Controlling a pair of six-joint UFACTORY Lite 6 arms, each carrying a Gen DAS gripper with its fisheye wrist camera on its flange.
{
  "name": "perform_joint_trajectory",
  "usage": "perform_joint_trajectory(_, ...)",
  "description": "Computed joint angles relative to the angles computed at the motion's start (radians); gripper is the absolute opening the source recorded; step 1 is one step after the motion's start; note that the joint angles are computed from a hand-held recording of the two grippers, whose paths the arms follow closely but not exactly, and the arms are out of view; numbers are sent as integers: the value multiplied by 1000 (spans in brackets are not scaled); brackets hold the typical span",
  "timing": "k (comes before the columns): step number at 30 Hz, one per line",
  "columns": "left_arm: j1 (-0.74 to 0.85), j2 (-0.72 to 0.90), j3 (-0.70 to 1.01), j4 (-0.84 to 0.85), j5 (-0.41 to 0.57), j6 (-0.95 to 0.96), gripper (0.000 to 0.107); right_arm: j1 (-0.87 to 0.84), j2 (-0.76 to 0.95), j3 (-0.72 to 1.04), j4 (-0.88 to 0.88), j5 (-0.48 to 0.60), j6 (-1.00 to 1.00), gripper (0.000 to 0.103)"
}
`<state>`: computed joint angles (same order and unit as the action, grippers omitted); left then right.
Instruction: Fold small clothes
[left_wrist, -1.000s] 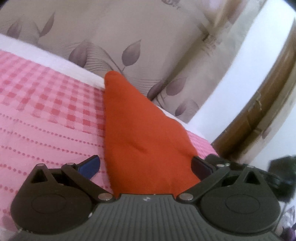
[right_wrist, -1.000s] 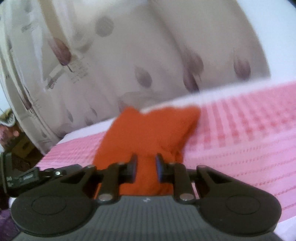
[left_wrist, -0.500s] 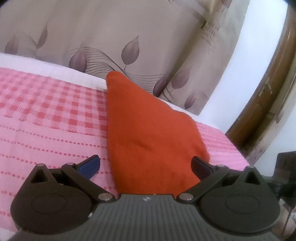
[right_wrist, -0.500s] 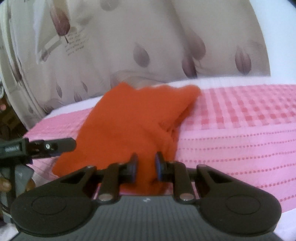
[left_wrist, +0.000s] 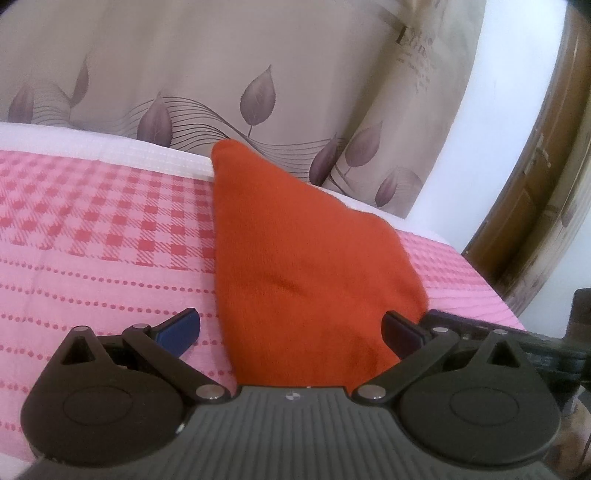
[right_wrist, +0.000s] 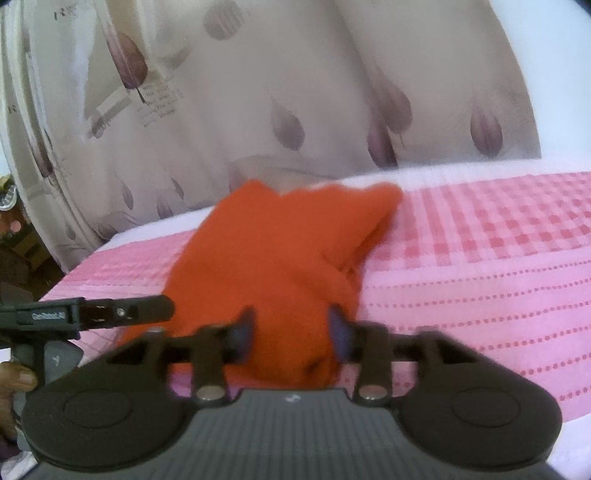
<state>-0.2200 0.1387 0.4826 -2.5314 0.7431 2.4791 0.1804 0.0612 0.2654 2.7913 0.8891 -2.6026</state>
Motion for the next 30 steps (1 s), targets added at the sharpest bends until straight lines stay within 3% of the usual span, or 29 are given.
perform_joint_trajectory(2, -2, 2, 3, -2, -5, 4, 103, 37, -36, -30, 115, 2, -53, 103)
perform_joint_trajectory(6, 1, 6, 6, 5, -9, 12, 103, 13, -26, -37, 101, 35, -28, 103)
perform_joint_trajectory(15, 0, 9, 13, 9, -25, 23, 103, -4, 67, 108, -154, -122, 74, 103)
perform_joint_trajectory(17, 3, 11, 17, 20, -29, 22, 103, -56, 88, 128, -278, -96, 154, 103)
perform_joint_trajectory(21, 11, 20, 21, 34, -23, 17, 103, -250, 186, 185, -572, 55, 393, 103)
perform_joint_trajectory(23, 10, 22, 23, 33, -24, 19, 103, -285, 217, 201, -603, 91, 424, 103)
perform_joint_trajectory(30, 4, 30, 31, 20, -33, 36, 103, -214, 264, 281, -565, 52, 439, 103)
